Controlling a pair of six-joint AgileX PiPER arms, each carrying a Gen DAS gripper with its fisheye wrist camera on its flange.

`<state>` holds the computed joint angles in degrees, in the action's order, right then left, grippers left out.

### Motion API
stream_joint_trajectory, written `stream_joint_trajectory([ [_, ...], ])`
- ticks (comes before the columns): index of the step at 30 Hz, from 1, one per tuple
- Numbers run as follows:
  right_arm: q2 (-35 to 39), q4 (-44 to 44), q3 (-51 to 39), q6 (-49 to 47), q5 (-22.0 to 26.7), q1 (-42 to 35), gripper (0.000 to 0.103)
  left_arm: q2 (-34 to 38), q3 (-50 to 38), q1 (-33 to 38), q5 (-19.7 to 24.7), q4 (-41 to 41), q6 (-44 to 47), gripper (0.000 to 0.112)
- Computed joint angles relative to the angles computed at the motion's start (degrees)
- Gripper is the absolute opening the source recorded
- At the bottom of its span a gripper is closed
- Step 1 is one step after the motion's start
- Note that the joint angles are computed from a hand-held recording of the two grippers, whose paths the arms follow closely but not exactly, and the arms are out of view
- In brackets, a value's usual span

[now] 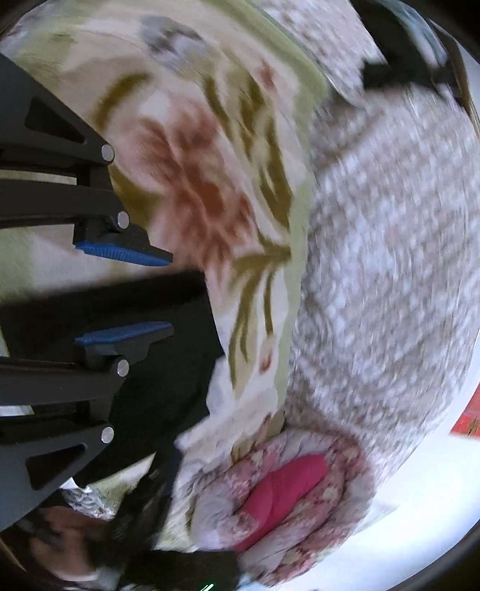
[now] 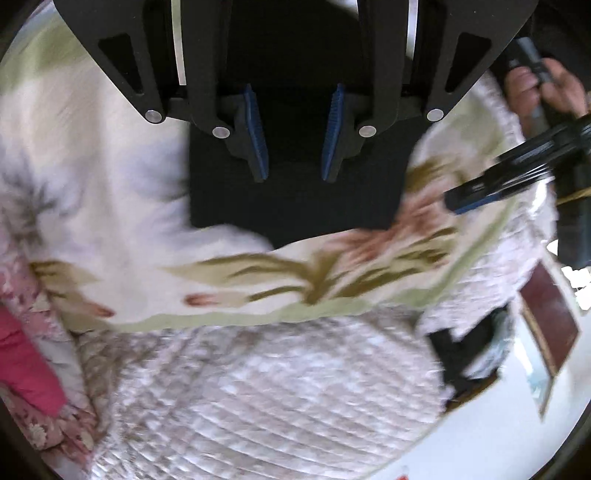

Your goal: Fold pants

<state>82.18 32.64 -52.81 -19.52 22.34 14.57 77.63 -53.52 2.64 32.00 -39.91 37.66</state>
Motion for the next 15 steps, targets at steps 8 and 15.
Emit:
stream_joint_trajectory([
  [8,15.1,2.0,-13.0,-6.8,6.6,-6.2,0.029,13.7,-8.7,-11.2,-4.8,11.9,-9.1,0.033],
  [15,20.6,11.0,-13.3,-12.4,4.7,-10.4,0.000,14.0,-2.2,-8.9,-11.7,-3.8,5.7,0.036],
])
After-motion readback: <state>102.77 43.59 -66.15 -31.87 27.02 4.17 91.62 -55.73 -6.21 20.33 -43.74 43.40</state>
